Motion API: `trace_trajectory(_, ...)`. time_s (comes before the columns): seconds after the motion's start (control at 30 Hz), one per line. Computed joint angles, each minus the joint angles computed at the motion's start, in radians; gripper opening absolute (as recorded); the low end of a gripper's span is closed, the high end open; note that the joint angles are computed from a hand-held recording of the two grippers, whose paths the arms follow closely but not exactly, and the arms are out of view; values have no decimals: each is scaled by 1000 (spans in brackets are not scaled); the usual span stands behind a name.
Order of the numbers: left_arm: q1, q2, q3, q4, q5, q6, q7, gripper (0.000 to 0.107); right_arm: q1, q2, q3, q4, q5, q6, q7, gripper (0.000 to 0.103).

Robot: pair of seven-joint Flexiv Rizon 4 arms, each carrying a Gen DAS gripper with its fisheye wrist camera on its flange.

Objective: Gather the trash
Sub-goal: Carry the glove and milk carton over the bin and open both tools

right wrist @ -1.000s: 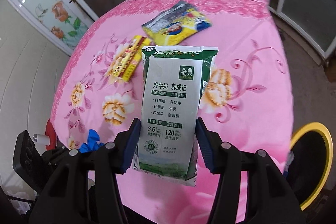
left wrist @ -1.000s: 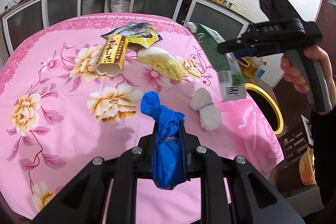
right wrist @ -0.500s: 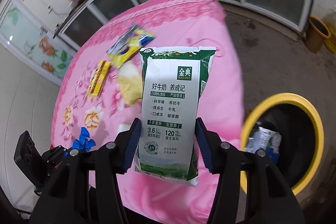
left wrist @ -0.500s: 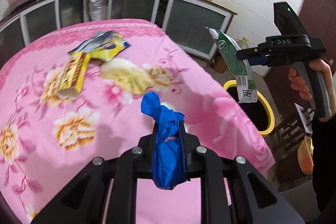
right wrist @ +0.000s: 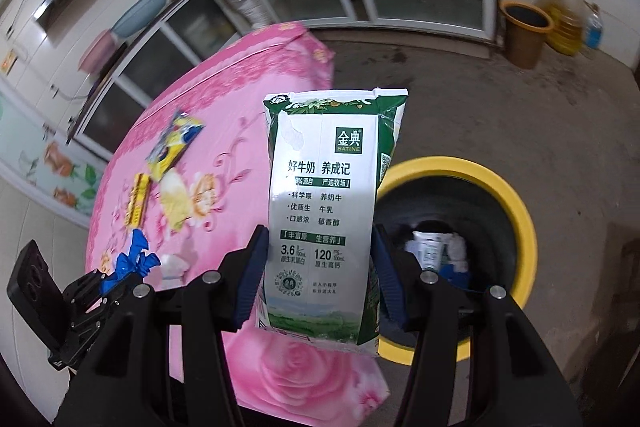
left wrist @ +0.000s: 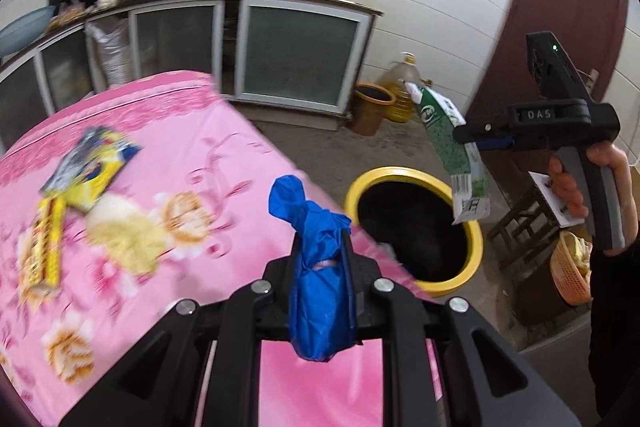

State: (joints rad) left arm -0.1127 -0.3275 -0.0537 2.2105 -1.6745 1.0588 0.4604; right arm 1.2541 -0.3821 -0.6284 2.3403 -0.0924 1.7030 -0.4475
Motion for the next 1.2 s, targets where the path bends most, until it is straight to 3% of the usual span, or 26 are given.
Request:
trace_trajectory(0.2,-66,-35,-44,-35,1,34,-19,15,20,-4,-22,76,84,50,-23,50)
trace_trajectory(0.67,-172,-171,-113,-136,47,157,-81,15,-279,-92,307,71,252,147,-116,50)
trace_trajectory(1.07,-187,-288,-184,-217,176,254,-207,16,-459,-165,472,35,261,164,-138,50)
trace_trajectory(1.17,-176,-300,-205,-227,181,281,-230,25,-529,-183,529,23,252,194,-139,52)
trace_trajectory(1.2,-170,-301,-212,-228,173,286,-225,31,-551,-185,546,22,248,200,-141,59)
